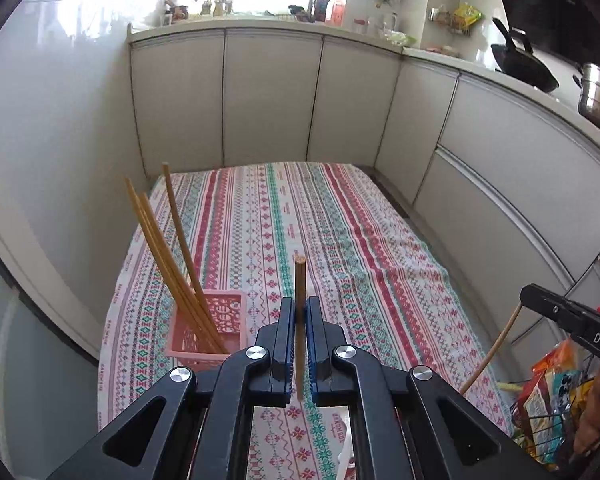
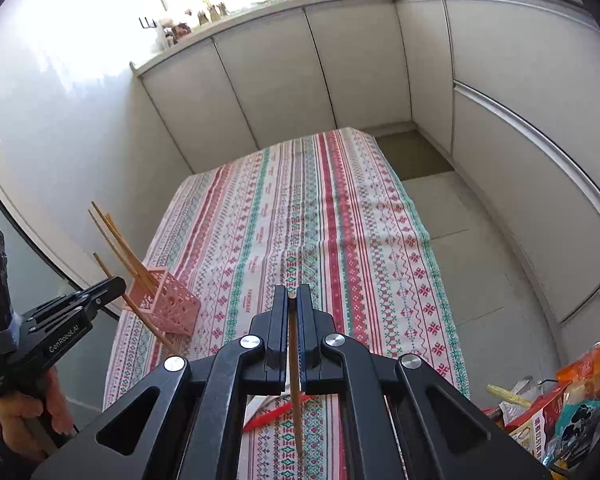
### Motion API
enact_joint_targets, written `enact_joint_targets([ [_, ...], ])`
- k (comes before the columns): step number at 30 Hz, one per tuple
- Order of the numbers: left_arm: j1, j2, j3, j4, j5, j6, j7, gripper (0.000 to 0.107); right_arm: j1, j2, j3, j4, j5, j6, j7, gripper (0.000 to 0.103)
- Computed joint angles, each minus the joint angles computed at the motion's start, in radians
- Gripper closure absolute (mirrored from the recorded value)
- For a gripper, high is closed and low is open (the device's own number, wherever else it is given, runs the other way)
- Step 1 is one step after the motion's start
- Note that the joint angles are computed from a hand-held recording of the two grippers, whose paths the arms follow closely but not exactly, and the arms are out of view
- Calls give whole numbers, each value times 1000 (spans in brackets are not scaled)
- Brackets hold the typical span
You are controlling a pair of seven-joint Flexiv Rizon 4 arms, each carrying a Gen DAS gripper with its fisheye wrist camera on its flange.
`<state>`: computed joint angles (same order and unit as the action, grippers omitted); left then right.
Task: Organize utensils
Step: 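Carry both chopsticks over the pink basket while the left tool opens to drop its chopstick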
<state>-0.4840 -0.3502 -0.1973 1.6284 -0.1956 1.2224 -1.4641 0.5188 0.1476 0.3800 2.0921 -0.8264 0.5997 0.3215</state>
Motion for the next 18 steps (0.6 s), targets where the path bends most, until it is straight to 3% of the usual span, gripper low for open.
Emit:
enact_joint_targets([
  [10,42,59,7,77,-58,289,-82,101,-2,-23,-11,-33,-96,15,28,99],
  [18,14,48,101,52,25,309,-203,101,-1,-35,-17,-47,-126,34,41,99],
])
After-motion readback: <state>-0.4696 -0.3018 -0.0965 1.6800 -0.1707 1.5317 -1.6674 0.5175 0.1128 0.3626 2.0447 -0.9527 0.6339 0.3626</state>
